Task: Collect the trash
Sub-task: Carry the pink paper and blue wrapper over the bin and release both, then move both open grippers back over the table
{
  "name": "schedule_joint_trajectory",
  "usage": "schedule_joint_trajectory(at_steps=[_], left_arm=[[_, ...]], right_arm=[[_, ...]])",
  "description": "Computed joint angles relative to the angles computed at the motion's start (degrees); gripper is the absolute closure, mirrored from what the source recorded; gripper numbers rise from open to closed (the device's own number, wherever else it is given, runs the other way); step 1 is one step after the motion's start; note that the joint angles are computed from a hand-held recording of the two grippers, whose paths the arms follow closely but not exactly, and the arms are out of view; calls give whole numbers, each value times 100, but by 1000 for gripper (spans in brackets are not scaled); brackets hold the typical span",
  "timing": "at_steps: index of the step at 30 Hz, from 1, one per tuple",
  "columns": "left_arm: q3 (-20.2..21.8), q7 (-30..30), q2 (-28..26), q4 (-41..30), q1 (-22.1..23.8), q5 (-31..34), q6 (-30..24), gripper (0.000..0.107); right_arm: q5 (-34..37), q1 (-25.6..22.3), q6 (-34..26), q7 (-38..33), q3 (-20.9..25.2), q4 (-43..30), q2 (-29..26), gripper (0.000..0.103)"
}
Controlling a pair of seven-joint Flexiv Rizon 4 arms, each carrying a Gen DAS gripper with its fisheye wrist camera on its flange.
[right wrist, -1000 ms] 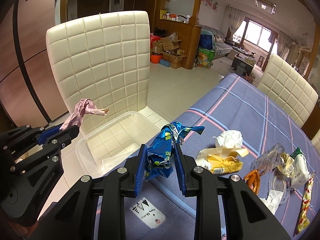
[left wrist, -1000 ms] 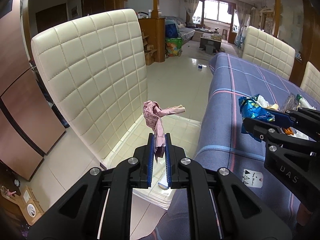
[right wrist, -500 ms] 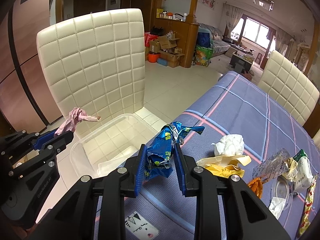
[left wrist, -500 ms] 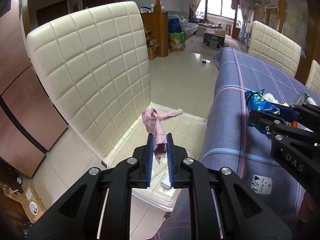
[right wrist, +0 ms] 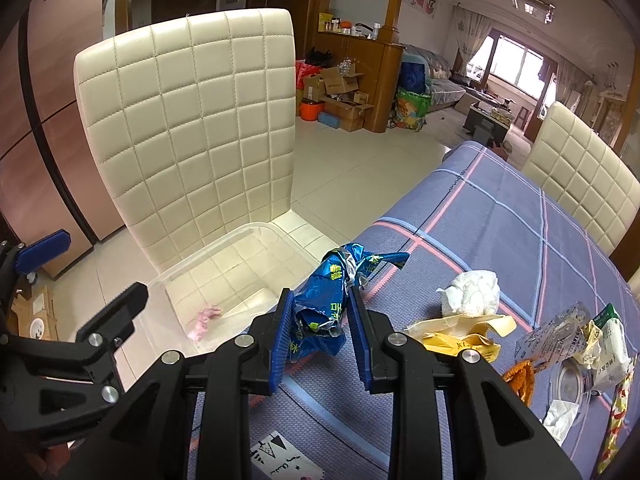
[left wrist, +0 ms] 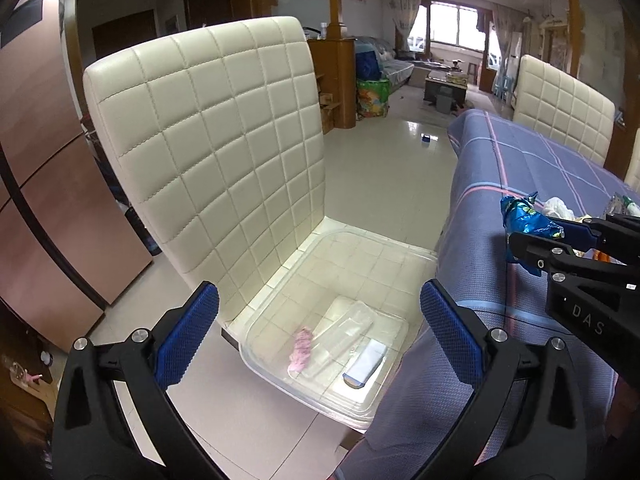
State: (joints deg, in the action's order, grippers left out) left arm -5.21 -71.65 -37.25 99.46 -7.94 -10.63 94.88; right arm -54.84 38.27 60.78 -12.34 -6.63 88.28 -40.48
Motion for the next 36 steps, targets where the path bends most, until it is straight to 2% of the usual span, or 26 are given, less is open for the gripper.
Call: schedule_joint_trajectory(at_steps=[10, 20, 21, 23, 24, 26, 36], left_arm=[[485, -266, 73, 83, -210, -24, 82, 7], [559, -488, 70, 61, -123, -80, 2, 7], [546, -496, 78, 70, -112, -73, -1, 7], [517, -510, 107, 110, -91, -55, 19, 7], [490, -505, 121, 128, -67, -44, 30, 8], [473, -511, 131, 142, -61, -32, 48, 8], [188, -403, 239, 262, 110, 22, 110, 8]], right_arm=[[225, 54, 22, -510, 38, -468, -315, 76], [327, 172, 209, -694, -111, -535, -389, 73], [312, 181, 216, -715, -120, -527, -384, 69], [316, 230, 52, -777, -122, -514, -348, 35], [195, 292, 59, -636, -222, -465, -317, 29], [-40, 355, 55, -401, -335, -384, -262, 29], [-218, 206, -106, -101, -133, -160, -60, 29]])
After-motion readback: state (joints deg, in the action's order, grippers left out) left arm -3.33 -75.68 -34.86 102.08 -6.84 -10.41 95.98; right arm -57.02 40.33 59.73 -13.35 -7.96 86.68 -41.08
